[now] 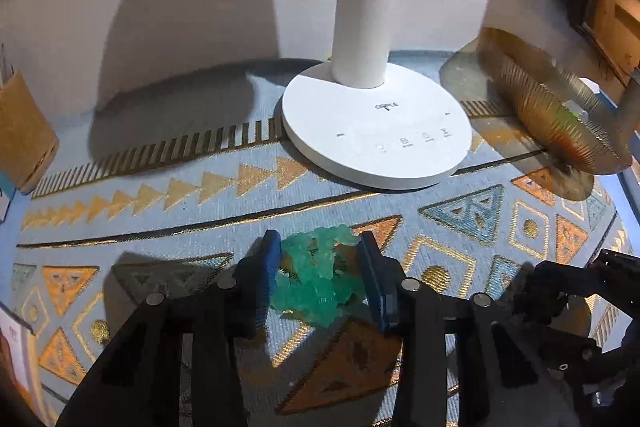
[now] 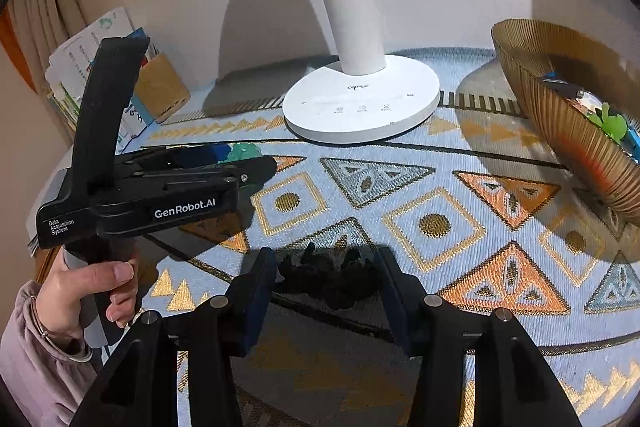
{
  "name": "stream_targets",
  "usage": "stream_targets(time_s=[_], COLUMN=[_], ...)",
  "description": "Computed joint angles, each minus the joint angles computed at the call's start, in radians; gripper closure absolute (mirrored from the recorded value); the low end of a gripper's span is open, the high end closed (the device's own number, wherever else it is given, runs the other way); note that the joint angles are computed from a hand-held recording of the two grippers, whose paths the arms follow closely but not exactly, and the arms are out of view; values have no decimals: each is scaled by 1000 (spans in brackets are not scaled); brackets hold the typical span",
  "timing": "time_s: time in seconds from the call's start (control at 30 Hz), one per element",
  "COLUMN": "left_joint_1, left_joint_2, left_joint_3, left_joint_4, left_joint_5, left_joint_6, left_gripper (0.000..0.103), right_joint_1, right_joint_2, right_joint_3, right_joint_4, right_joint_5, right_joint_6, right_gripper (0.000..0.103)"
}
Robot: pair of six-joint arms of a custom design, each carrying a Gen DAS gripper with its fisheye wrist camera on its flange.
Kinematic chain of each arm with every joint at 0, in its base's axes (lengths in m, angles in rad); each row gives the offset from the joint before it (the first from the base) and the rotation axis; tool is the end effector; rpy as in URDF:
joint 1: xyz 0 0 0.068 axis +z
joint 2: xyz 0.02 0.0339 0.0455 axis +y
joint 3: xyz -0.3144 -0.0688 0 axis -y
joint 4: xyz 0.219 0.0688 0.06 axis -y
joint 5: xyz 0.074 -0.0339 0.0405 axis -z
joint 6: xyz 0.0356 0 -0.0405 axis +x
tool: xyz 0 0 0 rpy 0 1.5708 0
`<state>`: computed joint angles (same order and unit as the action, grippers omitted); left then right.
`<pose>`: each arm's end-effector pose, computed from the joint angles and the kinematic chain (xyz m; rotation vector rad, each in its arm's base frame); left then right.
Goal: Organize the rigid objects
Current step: 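Grasp the translucent green figure with the left tool while the right tool grasps the black figure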
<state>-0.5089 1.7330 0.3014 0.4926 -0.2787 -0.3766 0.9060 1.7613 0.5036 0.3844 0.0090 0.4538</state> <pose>0.2008 -0.1008 0.1279 0.0500 2.4586 -0.0327 0.1696 0.2158 0.1483 -0.5642 2.4711 0.5706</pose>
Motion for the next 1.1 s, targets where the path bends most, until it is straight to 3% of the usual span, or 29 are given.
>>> stream_targets(time_s=[0.17, 0.37, 0.7, 0.93, 1.1], left_joint_1=[-9, -12, -33, -56, -117], left_joint_2=[-17, -71, -74, -89, -121], left_joint_3=[-14, -62, -67, -77, -81], left_joint_4=[21, 73, 89, 96, 91], left_joint_5=[-11, -34, -76, -120, -195], left_joint_6=[1, -13, -21, -30, -49], left_gripper=[67, 67, 67, 67, 67], right_joint_1=[33, -22, 32, -52, -155], right_joint_2=[-23, -59, -117, -103, -4], right_joint_3=[-26, -133, -187, -295, -395], right_joint_4=[-1, 187, 273, 491, 814], right_joint_5=[29, -91, -13, -119, -261], right_joint_6=[21, 24, 16, 63, 138], right_gripper=[53, 54, 54, 54, 54])
